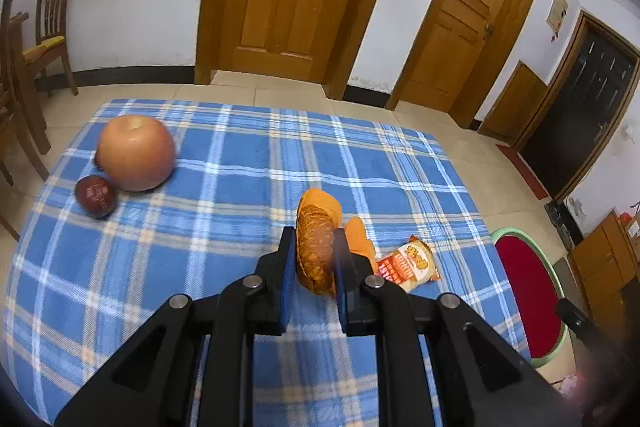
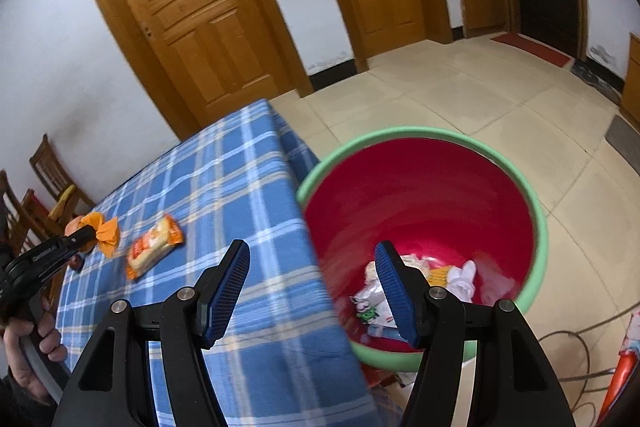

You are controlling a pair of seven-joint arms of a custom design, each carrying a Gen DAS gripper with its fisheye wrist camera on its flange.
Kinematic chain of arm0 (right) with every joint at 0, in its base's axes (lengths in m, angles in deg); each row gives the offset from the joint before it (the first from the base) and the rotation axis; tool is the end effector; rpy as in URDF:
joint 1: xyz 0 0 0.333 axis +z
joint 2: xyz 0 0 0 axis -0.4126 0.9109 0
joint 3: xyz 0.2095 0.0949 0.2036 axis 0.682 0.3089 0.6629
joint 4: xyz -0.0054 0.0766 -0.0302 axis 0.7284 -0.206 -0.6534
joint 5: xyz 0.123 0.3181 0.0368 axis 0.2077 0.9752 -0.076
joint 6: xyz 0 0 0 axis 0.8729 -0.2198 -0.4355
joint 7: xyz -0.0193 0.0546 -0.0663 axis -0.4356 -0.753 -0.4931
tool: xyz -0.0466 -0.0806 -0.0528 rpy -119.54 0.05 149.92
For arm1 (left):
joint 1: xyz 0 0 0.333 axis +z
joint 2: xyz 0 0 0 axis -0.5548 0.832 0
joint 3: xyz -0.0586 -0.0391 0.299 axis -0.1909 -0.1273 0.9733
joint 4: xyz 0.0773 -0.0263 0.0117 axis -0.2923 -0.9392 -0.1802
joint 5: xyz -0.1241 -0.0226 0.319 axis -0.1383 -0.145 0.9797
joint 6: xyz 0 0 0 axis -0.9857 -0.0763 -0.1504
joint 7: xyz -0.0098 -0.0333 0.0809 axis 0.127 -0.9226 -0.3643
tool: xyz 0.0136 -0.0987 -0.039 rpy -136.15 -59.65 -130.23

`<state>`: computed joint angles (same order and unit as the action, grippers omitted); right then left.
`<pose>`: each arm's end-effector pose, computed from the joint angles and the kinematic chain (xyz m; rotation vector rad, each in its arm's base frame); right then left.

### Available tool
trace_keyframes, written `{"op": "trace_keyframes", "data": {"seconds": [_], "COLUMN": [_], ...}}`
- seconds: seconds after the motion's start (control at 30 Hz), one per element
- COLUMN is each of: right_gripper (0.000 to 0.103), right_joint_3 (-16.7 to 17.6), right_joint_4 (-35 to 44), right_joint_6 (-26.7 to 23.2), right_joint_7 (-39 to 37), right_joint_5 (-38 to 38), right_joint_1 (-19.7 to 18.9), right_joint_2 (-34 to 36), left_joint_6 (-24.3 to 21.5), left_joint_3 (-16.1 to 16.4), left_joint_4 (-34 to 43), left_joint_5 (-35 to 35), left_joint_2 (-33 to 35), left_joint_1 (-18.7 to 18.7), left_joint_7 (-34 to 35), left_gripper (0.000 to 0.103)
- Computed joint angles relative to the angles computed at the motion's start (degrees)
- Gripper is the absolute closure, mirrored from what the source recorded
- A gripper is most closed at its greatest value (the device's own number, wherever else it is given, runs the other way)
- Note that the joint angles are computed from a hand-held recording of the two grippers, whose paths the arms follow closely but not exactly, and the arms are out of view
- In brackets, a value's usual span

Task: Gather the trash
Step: 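Grasp the orange bow-shaped snack bag with the left tool while the right tool approaches the rice cake bag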

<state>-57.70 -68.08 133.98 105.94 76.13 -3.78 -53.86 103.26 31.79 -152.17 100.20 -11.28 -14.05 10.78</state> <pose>0.4611 0.1334 0.4498 -1.7926 1.5073 -0.2972 0.3873 -0.0565 0.4590 -2.1667 1.2150 -0.8624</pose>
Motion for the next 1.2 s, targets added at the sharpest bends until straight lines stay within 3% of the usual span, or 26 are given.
{"op": "trace_keyframes", "data": {"seconds": [0.17, 0.4, 0.5, 0.67, 0.8, 0.93, 0.97, 1.03, 1.2], "right_gripper": [0.037, 0.036, 0.028, 0.022, 0.02, 0.019, 0.016, 0.0, 0.0], "right_joint_3": [1.3, 3.13, 3.78, 5.11, 5.96, 6.31, 6.4, 6.79, 7.6], "right_joint_4": [1.03, 3.37, 4.91, 7.66, 10.68, 12.71, 13.03, 14.05, 16.29], "right_joint_6": [-1.46, -4.72, -6.5, -7.4, -9.38, -7.46, -6.92, -6.13, -4.6], "right_joint_7": [0.74, 1.81, 2.17, 3.86, 5.96, 11.52, 12.54, 13.76, 14.92], "right_joint_5": [-1.93, -6.28, -7.68, -11.58, -14.32, -21.32, -22.94, -25.44, -29.5], "right_joint_1": [1.19, 3.03, 3.44, 4.05, 4.18, 4.91, 5.04, 5.09, 5.37], "right_joint_2": [0.32, 2.46, 3.72, 6.42, 9.57, 13.06, 13.75, 15.27, 17.94], "left_joint_6": [-0.55, -1.34, -1.6, 0.83, 1.29, 0.69, 0.91, 1.3, 2.42], "left_joint_3": [4.63, 6.58, 6.83, 8.09, 8.22, 6.35, 6.15, 5.56, 5.36], "left_joint_4": [-3.54, -8.41, -10.0, -12.69, -13.57, -13.54, -13.56, -13.5, -13.37], "left_joint_5": [-2.63, -6.33, -7.45, -9.81, -11.59, -12.3, -12.36, -12.41, -12.91], "left_joint_2": [-2.7, -6.77, -8.34, -9.03, -8.75, -8.36, -8.12, -7.49, -5.77], "left_joint_1": [-4.26, -5.48, -5.39, -5.31, -4.97, -3.03, -2.76, -2.08, -1.8], "left_joint_7": [1.92, 3.68, 4.28, 5.48, 6.76, 7.21, 7.3, 7.46, 8.12], "left_gripper": [0.087, 0.087, 0.087, 0.087, 0.087, 0.087, 0.087, 0.087, 0.087]}}
